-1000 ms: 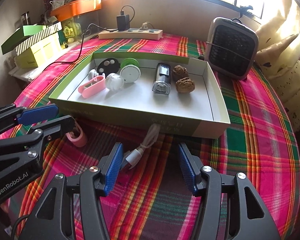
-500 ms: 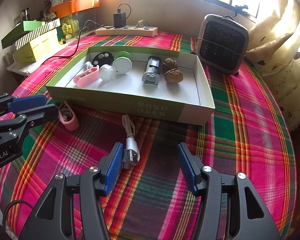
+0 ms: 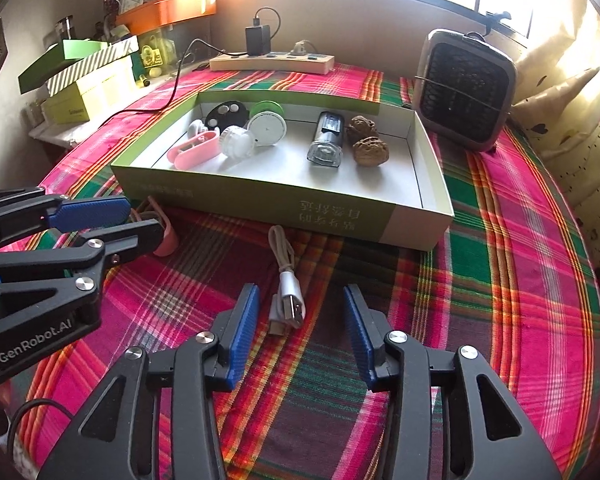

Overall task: Organize objects
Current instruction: 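Close the right gripper on the white USB cable while the left approaches the pink clip, then close the left gripper on the pink-and-mint clip while the right holds the cable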

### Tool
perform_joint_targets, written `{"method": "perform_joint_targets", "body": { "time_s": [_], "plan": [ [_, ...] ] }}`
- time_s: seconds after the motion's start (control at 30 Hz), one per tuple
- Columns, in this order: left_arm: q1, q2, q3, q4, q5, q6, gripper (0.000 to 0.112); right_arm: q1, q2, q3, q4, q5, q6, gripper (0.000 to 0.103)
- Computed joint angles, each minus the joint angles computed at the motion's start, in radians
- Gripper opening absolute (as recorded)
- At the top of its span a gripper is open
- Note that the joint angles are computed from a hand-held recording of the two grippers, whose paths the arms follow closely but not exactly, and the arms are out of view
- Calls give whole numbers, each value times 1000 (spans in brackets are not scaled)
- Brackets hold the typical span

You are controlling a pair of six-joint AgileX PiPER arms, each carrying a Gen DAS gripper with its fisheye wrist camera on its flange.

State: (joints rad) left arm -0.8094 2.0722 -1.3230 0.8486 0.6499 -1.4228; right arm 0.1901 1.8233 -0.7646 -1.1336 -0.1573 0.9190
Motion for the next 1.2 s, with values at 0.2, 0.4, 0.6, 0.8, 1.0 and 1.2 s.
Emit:
{"method": "perform_joint_targets", "body": {
  "time_s": [0.2,0.4,0.6,0.8,1.0,1.2],
  "plan": [
    [-4,-10,19,-12,25,1,33,-14,3,-5,-97,-17,95,44],
    [3,-41,83,7,26,-54,33,-12,2,-5,-110,-26,96,35],
    [15,-67,125,27,15,-105,33,-5,-2,4,-118,-43,83,18],
    [40,-85,162,22,-63,-129,33,-12,6,-7,-276,-112,203,16],
    [57,-102,199,38,-133,-164,33,13,23,-43,-390,-141,293,16],
    [69,-123,231,69,-161,-206,33,39,29,-57,-471,-170,339,16]
  ]
}}
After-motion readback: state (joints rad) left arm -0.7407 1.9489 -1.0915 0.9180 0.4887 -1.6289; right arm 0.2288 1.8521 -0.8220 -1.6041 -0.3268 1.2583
